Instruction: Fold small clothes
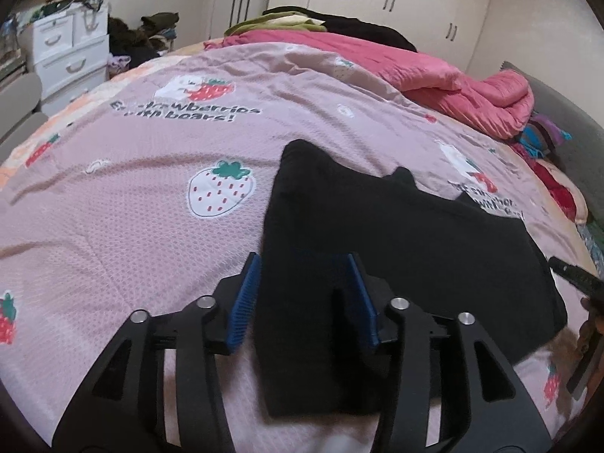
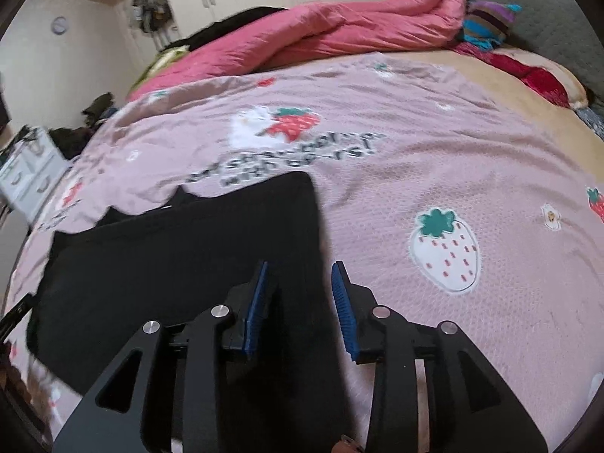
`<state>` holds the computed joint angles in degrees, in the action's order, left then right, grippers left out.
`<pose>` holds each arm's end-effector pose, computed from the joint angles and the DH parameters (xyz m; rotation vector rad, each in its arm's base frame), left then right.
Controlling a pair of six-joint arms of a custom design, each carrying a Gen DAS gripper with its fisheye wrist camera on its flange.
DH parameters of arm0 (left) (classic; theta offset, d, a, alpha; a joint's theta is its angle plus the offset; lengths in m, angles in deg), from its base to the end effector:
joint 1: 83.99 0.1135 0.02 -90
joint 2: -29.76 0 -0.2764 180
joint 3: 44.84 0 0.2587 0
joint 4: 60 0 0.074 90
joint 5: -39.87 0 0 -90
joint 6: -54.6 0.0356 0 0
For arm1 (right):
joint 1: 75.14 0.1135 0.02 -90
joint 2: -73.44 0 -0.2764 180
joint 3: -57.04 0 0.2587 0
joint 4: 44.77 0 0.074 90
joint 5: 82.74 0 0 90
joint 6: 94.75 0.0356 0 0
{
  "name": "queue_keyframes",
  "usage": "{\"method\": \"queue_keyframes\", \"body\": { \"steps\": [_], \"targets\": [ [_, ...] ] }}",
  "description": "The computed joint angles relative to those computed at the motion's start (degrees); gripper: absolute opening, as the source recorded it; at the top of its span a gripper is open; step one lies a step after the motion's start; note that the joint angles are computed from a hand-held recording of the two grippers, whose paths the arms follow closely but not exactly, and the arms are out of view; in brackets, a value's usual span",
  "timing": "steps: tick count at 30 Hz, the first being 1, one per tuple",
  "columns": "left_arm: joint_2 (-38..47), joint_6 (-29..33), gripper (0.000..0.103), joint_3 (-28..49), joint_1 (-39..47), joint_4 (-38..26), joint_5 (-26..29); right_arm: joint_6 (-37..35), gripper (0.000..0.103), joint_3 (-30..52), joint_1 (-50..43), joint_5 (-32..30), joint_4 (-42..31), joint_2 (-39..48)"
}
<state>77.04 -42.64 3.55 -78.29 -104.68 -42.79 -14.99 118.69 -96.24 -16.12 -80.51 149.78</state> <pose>0.1699 0.0124 0.2462 -0.1987 2.3206 -0.1627 0.2597 -0.0851 0.2342 0.0485 2.3694 0.2412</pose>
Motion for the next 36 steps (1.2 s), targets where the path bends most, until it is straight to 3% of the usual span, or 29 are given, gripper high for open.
{"method": "queue_keyframes", "body": {
  "steps": [3,5,8,14,24,36],
  "targets": [
    [-1.8,-0.4,0.043,0.1,-3.6,-2.1,-2.4,-3.1,0.046,-2.7,3.5,2.0,-0.5,-5.5],
    [-2.7,-1.2,0.045,0.1,-6.4,-3.2,-3.6,-4.4,0.046,-4.3,5.1,2.6,-0.9,-8.4],
    [-3.8,-2.9,0.057,0.0,-10.6,-4.0,-5.8,-4.7,0.048,-6.1,6.0,1.7,-1.9,-11.2],
    [-3.9,-5.5,0.067,-0.7,-16.6,-4.8,-9.0,-6.9,0.052,-9.5,6.1,1.6,-2.9,-14.7],
    [-6.3,-7.4,0.067,-4.2,-19.8,-6.9,-11.5,-7.3,0.068,-12.6,4.9,2.6,-4.2,-16.6],
    [-7.9,-8.2,0.067,-4.8,-20.2,-7.9,-11.6,-6.5,0.073,-15.2,2.9,4.7,-6.0,-16.4]
  ]
}}
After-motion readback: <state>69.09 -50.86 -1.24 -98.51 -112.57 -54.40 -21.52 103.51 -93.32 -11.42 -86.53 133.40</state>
